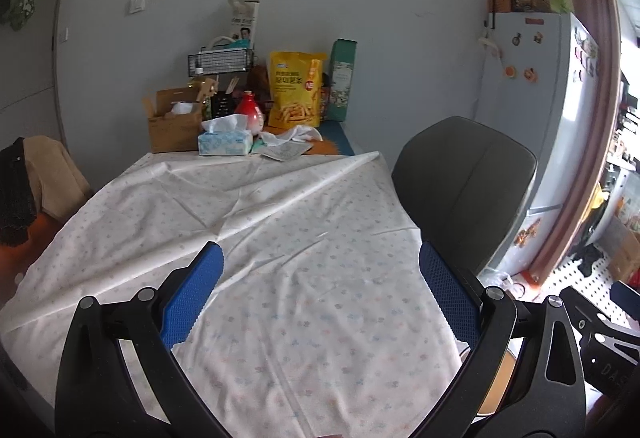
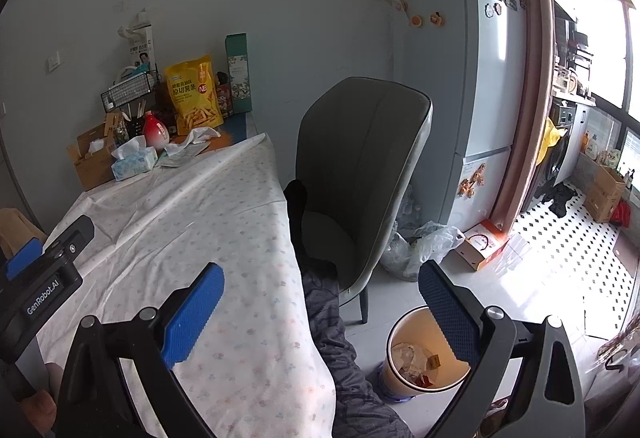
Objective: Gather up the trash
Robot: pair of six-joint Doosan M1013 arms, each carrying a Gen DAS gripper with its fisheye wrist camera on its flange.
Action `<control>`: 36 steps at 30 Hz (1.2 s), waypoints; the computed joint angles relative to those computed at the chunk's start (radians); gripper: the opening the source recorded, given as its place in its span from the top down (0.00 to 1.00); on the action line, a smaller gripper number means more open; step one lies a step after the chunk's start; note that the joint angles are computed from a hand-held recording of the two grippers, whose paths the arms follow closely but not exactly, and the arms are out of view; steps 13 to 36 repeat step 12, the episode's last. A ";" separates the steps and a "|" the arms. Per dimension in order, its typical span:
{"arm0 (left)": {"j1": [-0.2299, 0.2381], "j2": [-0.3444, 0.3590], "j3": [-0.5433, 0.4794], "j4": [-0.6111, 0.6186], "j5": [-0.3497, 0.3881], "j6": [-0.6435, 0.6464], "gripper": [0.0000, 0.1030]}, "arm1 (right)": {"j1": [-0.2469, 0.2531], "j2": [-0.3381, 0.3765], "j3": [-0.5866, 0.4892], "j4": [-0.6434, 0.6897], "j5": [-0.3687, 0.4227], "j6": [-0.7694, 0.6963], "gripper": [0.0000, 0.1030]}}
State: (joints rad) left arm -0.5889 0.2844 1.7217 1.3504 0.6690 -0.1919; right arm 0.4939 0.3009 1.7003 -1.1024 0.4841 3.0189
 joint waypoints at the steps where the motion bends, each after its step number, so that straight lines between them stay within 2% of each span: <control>1: -0.001 0.001 -0.002 -0.002 -0.005 0.008 0.05 | 0.000 0.000 0.001 -0.005 0.004 0.007 0.07; 10: 0.001 0.012 -0.018 -0.053 -0.034 0.073 0.05 | -0.005 -0.005 0.012 -0.017 0.010 0.034 0.07; 36: 0.002 0.012 -0.018 -0.049 -0.036 0.069 0.05 | -0.006 -0.005 0.013 -0.017 0.010 0.035 0.07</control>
